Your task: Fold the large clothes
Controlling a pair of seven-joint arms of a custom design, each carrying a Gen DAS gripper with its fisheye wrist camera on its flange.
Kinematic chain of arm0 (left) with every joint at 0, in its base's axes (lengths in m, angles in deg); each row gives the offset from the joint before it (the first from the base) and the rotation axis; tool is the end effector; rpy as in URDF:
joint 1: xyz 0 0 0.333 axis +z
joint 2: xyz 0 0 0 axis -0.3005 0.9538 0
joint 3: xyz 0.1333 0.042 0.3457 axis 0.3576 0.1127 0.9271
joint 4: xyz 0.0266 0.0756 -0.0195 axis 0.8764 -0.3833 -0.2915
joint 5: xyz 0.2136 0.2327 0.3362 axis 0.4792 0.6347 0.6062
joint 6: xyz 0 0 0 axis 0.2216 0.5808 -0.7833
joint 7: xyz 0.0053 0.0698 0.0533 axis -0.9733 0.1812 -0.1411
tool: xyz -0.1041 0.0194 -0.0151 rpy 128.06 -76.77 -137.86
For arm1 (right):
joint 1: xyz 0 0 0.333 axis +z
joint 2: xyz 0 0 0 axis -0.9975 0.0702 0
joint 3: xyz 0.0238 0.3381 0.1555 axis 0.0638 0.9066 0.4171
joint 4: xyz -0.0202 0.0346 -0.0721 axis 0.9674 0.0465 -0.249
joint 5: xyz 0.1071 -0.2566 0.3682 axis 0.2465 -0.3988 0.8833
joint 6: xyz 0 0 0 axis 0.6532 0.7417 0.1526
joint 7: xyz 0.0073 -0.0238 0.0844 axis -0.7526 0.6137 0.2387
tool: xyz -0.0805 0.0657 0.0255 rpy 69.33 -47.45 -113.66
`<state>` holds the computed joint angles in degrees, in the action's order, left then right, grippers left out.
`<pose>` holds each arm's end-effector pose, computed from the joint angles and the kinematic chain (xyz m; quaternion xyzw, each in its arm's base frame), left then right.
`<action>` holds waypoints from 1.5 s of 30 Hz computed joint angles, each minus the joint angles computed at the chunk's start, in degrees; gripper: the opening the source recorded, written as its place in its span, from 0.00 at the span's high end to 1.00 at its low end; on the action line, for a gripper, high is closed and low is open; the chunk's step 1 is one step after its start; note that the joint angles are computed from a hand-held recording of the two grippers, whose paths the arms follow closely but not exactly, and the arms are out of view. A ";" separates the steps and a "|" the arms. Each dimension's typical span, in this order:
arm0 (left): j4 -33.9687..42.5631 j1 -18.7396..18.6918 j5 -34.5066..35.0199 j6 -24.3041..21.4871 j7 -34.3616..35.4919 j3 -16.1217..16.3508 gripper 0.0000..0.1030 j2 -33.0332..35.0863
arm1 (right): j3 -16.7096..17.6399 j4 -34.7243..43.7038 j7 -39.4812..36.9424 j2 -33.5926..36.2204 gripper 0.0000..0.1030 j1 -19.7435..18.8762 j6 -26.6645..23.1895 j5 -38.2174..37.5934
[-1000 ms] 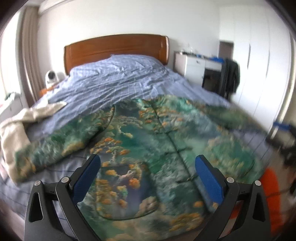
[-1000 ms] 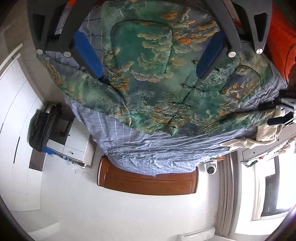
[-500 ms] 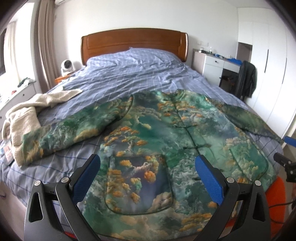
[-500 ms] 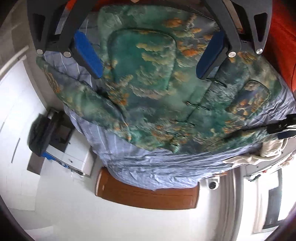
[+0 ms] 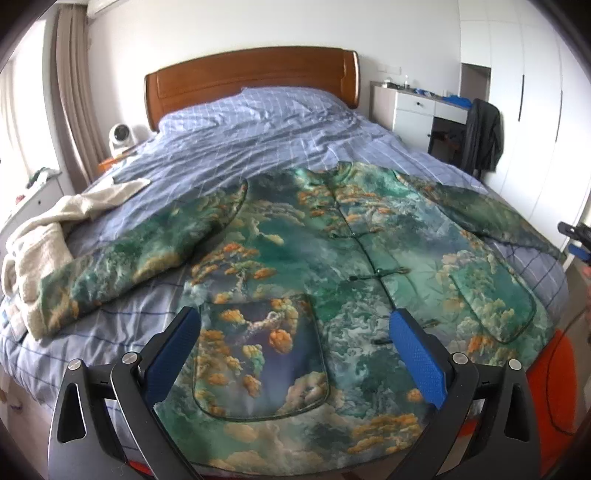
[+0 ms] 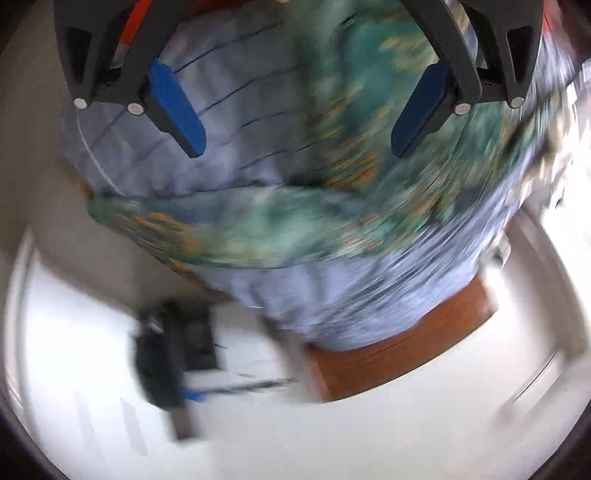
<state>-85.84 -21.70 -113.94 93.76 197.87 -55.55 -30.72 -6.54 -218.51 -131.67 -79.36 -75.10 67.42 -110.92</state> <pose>0.6050 -0.0713 0.5863 -0.4799 0.7725 -0.3477 0.2280 0.5223 0.2074 0.5337 -0.3507 0.8222 -0.3107 0.3231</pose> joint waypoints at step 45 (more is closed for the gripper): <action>19.51 5.08 -11.88 -31.19 -5.43 -2.12 0.03 16.80 | -2.56 23.54 -37.17 28.18 0.29 14.28 15.68 13.95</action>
<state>-66.33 -16.62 -125.82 62.57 192.45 -57.67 -13.92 -9.11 -194.97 -168.85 -51.17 -60.81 83.11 -96.97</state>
